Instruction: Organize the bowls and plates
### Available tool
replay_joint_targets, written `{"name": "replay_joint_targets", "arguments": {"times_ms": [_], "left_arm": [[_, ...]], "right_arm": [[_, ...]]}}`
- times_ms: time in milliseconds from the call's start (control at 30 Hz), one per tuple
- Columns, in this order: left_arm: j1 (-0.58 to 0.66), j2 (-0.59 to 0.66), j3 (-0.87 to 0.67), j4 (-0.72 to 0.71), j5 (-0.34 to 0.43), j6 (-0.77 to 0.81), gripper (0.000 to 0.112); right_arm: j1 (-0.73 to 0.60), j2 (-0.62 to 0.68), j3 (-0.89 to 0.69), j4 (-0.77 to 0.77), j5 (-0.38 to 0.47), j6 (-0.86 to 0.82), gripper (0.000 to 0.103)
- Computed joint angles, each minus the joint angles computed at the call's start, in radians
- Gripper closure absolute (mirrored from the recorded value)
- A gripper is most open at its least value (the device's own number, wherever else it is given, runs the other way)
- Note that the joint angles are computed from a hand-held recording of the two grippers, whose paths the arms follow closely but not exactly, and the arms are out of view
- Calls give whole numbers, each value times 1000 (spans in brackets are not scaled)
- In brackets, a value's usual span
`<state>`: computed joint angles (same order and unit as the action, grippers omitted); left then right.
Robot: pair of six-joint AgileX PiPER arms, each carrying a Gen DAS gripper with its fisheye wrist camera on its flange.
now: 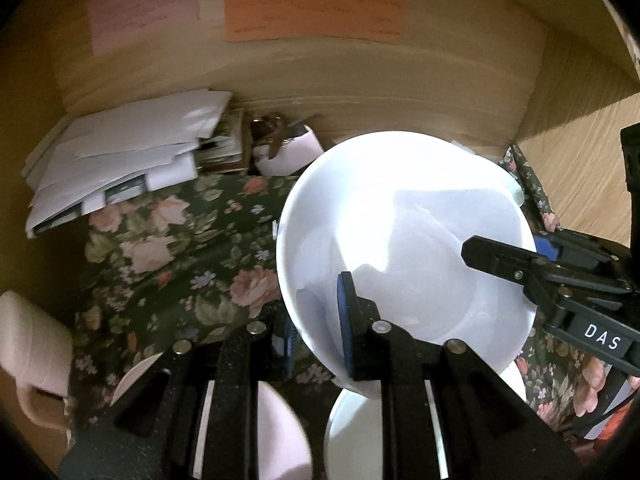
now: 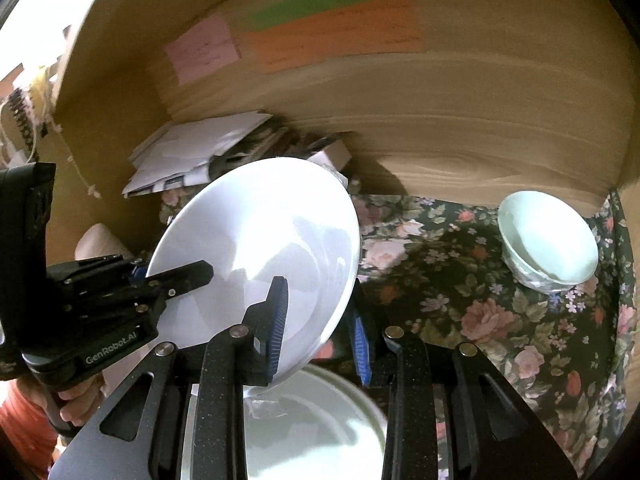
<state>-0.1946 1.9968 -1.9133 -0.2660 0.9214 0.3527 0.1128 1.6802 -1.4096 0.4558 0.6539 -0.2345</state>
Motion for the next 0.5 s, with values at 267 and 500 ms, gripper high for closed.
{"name": "replay_joint_targets", "arguments": {"times_ms": [267, 500], "left_arm": [[68, -112, 152, -34, -55, 34, 95], [139, -179, 244, -64, -83, 67, 95]], "right_arm": [[77, -13, -5, -17, -7, 28, 76], [152, -1, -20, -37, -14, 55, 76]]}}
